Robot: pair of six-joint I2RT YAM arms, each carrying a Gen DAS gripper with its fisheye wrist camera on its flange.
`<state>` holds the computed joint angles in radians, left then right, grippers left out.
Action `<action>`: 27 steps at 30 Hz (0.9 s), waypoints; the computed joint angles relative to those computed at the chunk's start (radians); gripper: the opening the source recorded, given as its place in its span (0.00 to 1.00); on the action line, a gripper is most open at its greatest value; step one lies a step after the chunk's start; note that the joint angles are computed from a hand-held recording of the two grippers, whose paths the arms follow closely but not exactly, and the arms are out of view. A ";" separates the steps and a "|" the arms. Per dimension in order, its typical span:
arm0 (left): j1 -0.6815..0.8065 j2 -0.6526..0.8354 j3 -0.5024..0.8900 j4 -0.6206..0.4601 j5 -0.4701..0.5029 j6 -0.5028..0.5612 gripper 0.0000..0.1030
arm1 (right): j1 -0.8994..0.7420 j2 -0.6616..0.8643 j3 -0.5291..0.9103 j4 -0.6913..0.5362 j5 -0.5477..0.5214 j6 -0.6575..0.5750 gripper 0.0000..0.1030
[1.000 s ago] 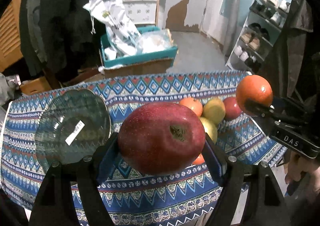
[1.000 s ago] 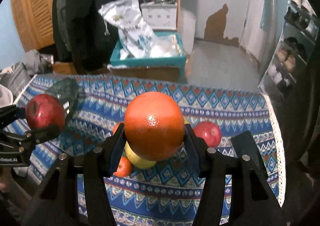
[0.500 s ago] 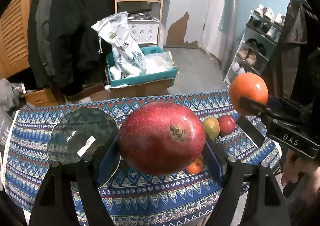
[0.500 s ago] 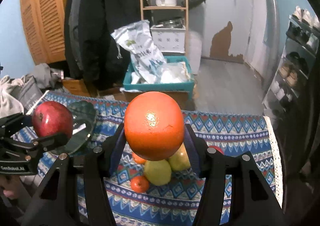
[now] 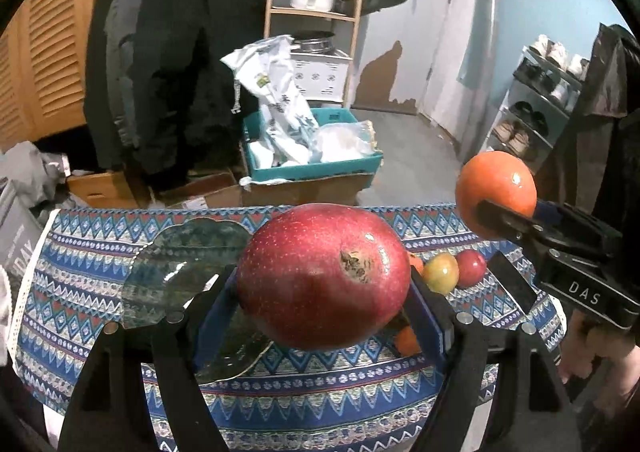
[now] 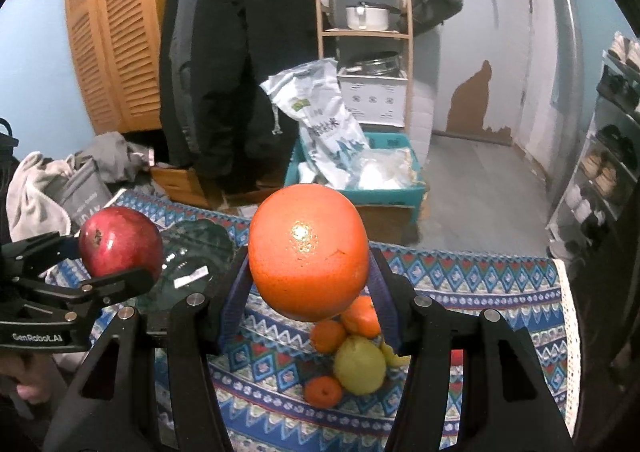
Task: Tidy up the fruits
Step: 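Lift and carry the red apple and orange toward the glass plate with both tools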
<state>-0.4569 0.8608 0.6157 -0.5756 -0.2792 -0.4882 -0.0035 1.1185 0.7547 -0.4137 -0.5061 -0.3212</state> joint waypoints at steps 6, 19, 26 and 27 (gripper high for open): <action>0.122 -0.075 -0.031 -0.031 0.058 0.049 0.78 | 0.116 0.015 0.008 0.025 0.052 0.060 0.54; 0.470 -0.127 -0.093 -0.035 0.215 0.220 0.78 | 0.367 0.155 0.057 0.100 0.172 0.181 0.54; 0.673 -0.084 -0.152 0.016 0.318 0.315 0.78 | 0.481 0.315 0.100 0.148 0.212 0.214 0.54; 0.692 -0.073 -0.158 0.026 0.325 0.328 0.78 | 0.497 0.346 0.109 0.155 0.216 0.220 0.54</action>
